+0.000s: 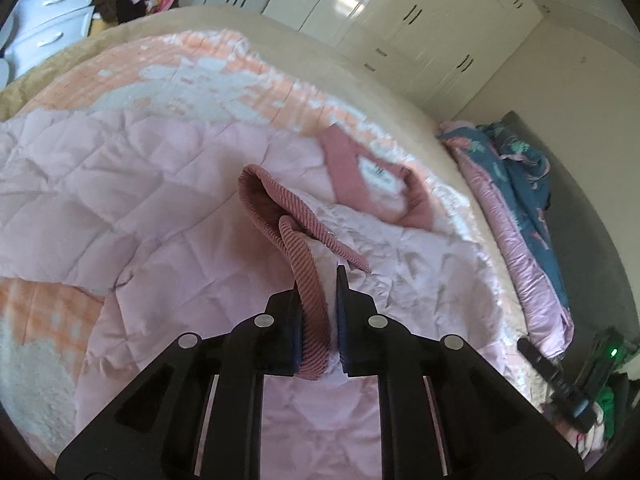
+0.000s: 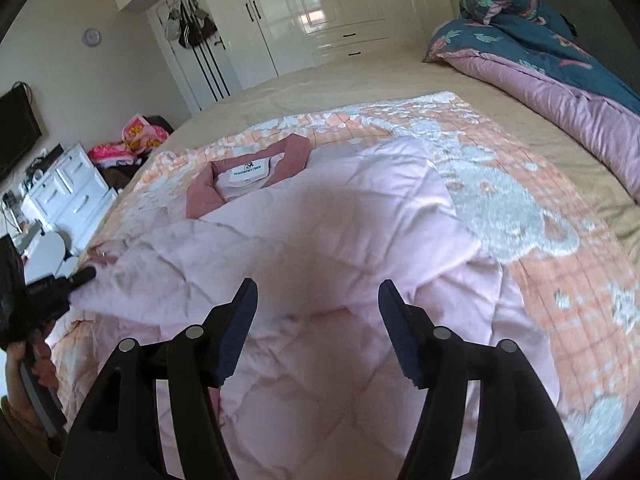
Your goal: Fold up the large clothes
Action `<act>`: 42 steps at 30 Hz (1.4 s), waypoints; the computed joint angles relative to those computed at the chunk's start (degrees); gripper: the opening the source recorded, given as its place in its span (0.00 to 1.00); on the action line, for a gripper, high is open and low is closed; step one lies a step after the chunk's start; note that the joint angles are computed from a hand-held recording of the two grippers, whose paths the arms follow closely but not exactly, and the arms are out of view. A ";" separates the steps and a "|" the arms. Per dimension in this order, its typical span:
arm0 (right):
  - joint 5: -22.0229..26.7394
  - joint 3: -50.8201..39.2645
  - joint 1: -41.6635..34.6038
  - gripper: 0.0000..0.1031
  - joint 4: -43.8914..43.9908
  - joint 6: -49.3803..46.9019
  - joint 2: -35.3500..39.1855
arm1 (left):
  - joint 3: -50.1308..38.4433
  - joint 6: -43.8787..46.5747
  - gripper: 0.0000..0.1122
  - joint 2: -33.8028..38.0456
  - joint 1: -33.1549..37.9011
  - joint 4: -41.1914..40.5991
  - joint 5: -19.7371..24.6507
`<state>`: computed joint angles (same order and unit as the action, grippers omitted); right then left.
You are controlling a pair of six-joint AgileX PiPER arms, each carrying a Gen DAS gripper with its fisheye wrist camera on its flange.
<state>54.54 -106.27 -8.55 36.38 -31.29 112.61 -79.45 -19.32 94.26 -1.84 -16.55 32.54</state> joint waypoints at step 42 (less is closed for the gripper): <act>2.09 1.02 4.59 0.87 -4.13 5.84 2.58 | 1.42 -9.09 0.84 -2.22 -0.34 13.50 10.46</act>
